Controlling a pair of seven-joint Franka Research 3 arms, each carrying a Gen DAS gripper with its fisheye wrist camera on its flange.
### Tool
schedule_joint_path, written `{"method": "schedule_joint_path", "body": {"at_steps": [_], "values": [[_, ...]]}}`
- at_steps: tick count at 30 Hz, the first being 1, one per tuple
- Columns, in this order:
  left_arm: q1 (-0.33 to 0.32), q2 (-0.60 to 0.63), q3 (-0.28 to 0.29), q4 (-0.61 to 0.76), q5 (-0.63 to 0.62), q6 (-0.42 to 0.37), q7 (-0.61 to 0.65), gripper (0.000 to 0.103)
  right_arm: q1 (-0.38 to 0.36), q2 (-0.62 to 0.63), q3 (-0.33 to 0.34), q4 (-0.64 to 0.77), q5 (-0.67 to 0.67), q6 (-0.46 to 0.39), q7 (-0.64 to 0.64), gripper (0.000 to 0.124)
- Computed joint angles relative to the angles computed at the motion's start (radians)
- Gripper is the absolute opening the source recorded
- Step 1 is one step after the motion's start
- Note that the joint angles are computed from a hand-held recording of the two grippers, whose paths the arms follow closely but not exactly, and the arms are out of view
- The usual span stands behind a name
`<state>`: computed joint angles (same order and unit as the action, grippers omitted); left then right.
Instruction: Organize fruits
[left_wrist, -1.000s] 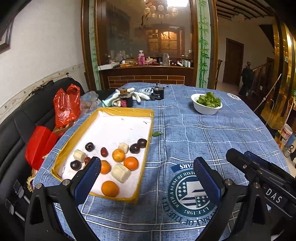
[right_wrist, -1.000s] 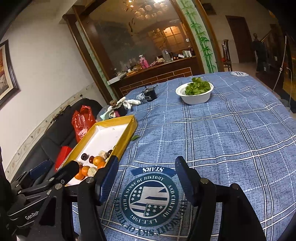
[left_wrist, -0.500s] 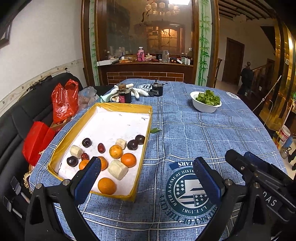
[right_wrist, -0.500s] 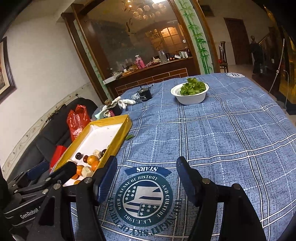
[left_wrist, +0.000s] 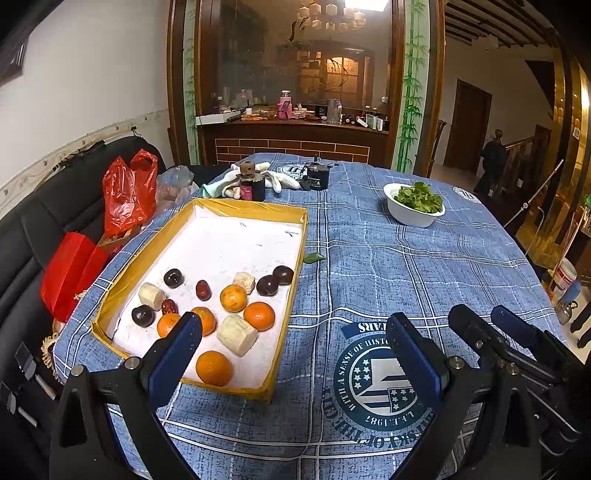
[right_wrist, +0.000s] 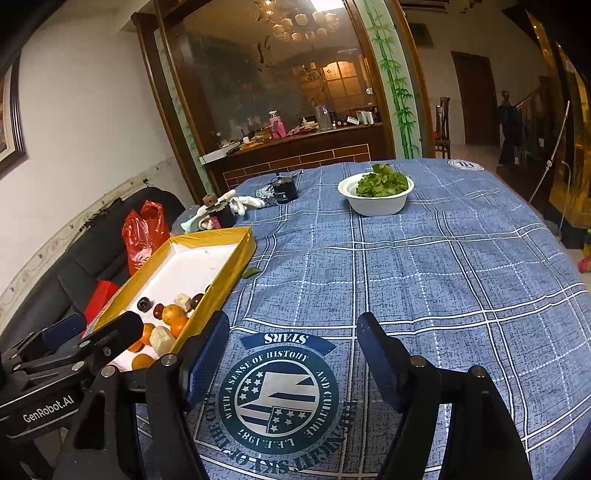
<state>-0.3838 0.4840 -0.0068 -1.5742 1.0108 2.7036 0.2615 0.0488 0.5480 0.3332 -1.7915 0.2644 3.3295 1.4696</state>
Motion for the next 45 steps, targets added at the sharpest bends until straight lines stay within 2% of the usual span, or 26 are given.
{"method": "schedule_joint_path", "body": {"at_steps": [4,9,11,14,18,22,26,34,39,45], "values": [[0.001,-0.001,0.002,-0.004,0.002,0.004,-0.005,0.099,0.08,-0.011,-0.091,-0.004,0.028,0.015,0.015,0.077],[-0.003,-0.01,0.013,-0.017,0.026,0.014,-0.046,0.1,0.118,-0.018,-0.138,-0.006,0.043,0.019,0.029,0.077],[-0.013,-0.019,0.027,-0.026,0.061,0.011,-0.09,0.1,0.151,-0.019,-0.173,-0.004,0.053,0.012,0.032,0.077],[-0.029,-0.039,0.042,-0.043,0.151,-0.008,-0.181,0.1,0.171,-0.018,-0.189,-0.002,0.056,0.003,0.027,0.077],[-0.004,-0.058,0.023,-0.062,0.203,-0.001,-0.242,0.1,0.21,-0.018,-0.218,-0.002,0.055,0.002,0.011,0.077],[0.021,-0.066,0.003,-0.073,0.204,0.006,-0.251,0.1,0.288,-0.023,-0.286,-0.012,0.06,0.019,-0.016,0.081],[0.03,-0.072,-0.004,-0.082,0.211,0.011,-0.26,0.1,0.334,-0.023,-0.326,-0.01,0.075,0.021,-0.039,0.083],[0.031,-0.1,-0.007,-0.11,0.278,-0.004,-0.336,0.1,0.36,-0.032,-0.344,-0.021,0.098,0.02,-0.059,0.083],[0.029,-0.124,-0.017,-0.129,0.354,-0.042,-0.413,0.1,0.358,-0.04,-0.332,-0.031,0.101,0.033,-0.074,0.084],[0.045,-0.137,-0.044,-0.139,0.384,-0.053,-0.434,0.1,0.342,-0.053,-0.307,-0.051,0.104,0.052,-0.085,0.085]]}}
